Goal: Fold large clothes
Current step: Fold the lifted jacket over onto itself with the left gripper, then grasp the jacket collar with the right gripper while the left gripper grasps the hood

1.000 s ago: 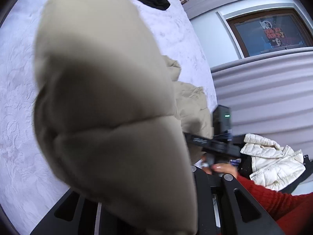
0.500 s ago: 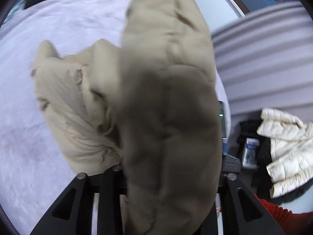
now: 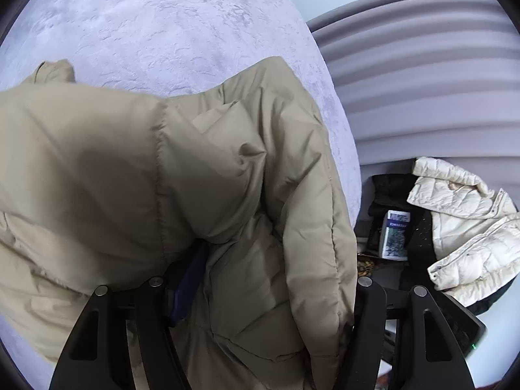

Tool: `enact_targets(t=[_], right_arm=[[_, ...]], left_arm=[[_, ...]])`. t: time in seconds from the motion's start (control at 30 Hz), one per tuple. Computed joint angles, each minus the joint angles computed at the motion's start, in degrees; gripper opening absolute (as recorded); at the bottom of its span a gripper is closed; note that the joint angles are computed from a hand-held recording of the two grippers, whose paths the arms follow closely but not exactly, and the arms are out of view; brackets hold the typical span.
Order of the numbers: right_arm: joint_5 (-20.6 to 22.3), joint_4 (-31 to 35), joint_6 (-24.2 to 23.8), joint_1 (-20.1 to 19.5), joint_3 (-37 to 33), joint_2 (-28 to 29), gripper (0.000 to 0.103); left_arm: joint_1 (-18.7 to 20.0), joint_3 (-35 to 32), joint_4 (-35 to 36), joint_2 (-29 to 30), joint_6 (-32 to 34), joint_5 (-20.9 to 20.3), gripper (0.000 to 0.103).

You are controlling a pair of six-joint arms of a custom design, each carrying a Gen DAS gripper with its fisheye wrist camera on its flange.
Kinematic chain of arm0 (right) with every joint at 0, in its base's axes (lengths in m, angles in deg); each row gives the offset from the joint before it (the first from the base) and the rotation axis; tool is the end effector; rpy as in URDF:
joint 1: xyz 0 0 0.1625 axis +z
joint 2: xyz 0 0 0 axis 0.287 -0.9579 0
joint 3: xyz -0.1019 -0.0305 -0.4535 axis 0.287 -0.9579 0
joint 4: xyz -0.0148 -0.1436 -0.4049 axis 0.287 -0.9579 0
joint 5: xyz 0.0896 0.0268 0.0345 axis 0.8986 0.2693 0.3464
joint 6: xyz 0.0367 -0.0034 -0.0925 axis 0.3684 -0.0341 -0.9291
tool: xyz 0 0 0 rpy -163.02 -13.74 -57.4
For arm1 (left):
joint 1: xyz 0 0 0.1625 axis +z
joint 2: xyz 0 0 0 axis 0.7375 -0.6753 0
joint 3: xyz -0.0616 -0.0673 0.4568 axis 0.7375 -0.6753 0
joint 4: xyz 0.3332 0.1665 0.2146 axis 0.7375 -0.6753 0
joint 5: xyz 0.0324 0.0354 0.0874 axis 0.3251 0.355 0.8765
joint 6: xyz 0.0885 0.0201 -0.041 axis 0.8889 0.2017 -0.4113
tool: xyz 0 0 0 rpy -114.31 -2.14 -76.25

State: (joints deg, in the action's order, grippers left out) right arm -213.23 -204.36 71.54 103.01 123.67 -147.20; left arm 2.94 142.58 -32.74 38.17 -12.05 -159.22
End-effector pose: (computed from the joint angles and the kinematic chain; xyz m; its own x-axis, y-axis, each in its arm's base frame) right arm 0.3024 -0.3936 0.2321 -0.8405 0.5417 -0.0080 0.3662 0.5572 -0.7452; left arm -0.3811 -0.6426 0.1120 -0.8000 0.5749 0.1721 0.5769 0.6580 0.4840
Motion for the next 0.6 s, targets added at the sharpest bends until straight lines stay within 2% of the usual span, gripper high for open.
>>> enact_targets(t=[0.13,0.17,0.23,0.27,0.33,0.37,0.4,0.43,0.5,0.53,0.6], right_arm=[[0.4,0.2,-2.8,0.7,-2.8,2.6,0.084],[0.4,0.1,-3.9,0.1,-3.9,3.6,0.084],[-1.4,4.0,-3.3,-0.3,-5.7,4.3,0.084],[-3.2,6.4,-2.8,-0.6,-6.9,4.7,0.084],[-7.5,10.2,-2.1,-0.6,-9.0,5.3,0.082],[-10.1,12.1,-1.6,-0.3,-9.7,5.4,0.065],[-11.7,13.2,-1.8,-0.2,-10.5,5.9,0.028],[-12.4,15.7,-0.9,-0.4,-11.0,5.6,0.019],[-13.6,15.8,0.3,-0.3,-9.8,4.4,0.015],[-14.1,16.4,1.1,-0.1,-9.3,4.0,0.014],[-15.7,18.7,2.9,0.5,-8.7,3.4,0.013]], left_arm=[[-1.9,0.8,-2.7,-0.3,2.0,3.7,0.067],[-2.7,0.8,-5.5,0.2,2.5,4.0,0.067],[-2.9,1.7,-11.3,-1.1,4.6,5.9,0.067],[-3.4,3.6,-15.6,-2.9,5.1,8.1,0.067],[-3.8,7.7,-25.1,-6.2,5.2,15.9,0.067],[-3.7,9.0,-28.4,-7.0,5.1,19.6,0.067],[-3.2,10.1,-30.9,-7.6,4.8,23.5,0.067],[-2.6,10.7,-32.2,-7.6,4.2,26.9,0.067],[-0.6,9.9,-30.5,-6.6,2.0,32.2,0.067],[0.4,9.3,-29.1,-5.9,0.2,33.1,0.067],[2.3,9.5,-29.7,-5.3,-0.7,32.4,0.067]])
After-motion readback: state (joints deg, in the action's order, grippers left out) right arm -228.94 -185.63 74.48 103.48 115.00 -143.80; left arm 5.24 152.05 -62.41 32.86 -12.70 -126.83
